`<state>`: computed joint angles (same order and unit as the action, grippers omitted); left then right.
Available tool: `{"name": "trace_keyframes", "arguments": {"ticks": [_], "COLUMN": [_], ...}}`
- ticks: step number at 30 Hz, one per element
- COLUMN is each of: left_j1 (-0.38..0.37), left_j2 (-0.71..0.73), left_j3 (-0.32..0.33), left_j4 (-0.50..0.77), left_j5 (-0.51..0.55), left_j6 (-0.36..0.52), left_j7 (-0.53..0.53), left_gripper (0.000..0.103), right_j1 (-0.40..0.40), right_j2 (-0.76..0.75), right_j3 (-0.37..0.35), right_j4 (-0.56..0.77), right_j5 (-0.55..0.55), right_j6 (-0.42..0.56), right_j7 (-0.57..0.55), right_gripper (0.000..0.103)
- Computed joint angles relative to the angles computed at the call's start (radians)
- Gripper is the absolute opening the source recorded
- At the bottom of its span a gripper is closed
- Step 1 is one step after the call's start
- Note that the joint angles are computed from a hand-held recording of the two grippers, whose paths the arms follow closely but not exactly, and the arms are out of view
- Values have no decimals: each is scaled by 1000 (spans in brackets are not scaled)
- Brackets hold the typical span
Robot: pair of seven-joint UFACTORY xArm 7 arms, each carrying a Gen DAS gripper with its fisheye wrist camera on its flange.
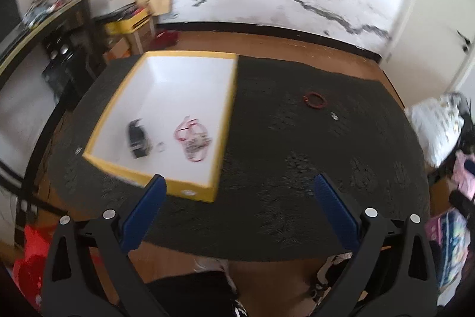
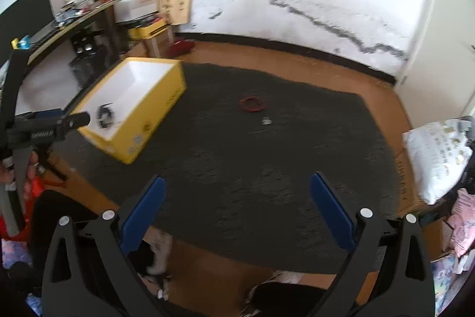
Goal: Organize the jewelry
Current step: 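Move both tools back over the rug toward the red bead bracelet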
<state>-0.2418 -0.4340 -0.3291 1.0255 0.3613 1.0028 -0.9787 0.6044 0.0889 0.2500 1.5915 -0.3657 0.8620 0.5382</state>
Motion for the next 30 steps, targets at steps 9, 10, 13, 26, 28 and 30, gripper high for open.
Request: {"name": "trace_keyframes", "arguments": {"ticks": [9,10,13,26,28,30], "left_j1": [-35,-42,-65,-169,-185,-185], "left_j2": [308,337,425,836,888,952], "left_j3": [27,41,88,260,286,293], "left_j4": [130,142,179,483,537,608], "left_j5": [153,166,177,187,164,115], "left_j6": [-175,-190,-250,-373,-379,-383], "left_j7": [-32,-34,-34,101,109,149], "left_gripper": [97,97,97,97,97,97], "right_j1": [-6,-3,4,30,31,33], "right_j2": [211,245,339,683,682,689], "right_j3": [-68,-76,-99,-195,-208,-214], "right_j4": [117,147,226,589,570,567], "right_j5": [-12,-1,33,118,119,120], "right_j6": [-45,-42,-41,5,-14,-19], "right_j7": [58,50,14,-105,-106,-105], "right_gripper": [94,94,94,94,94,94]}}
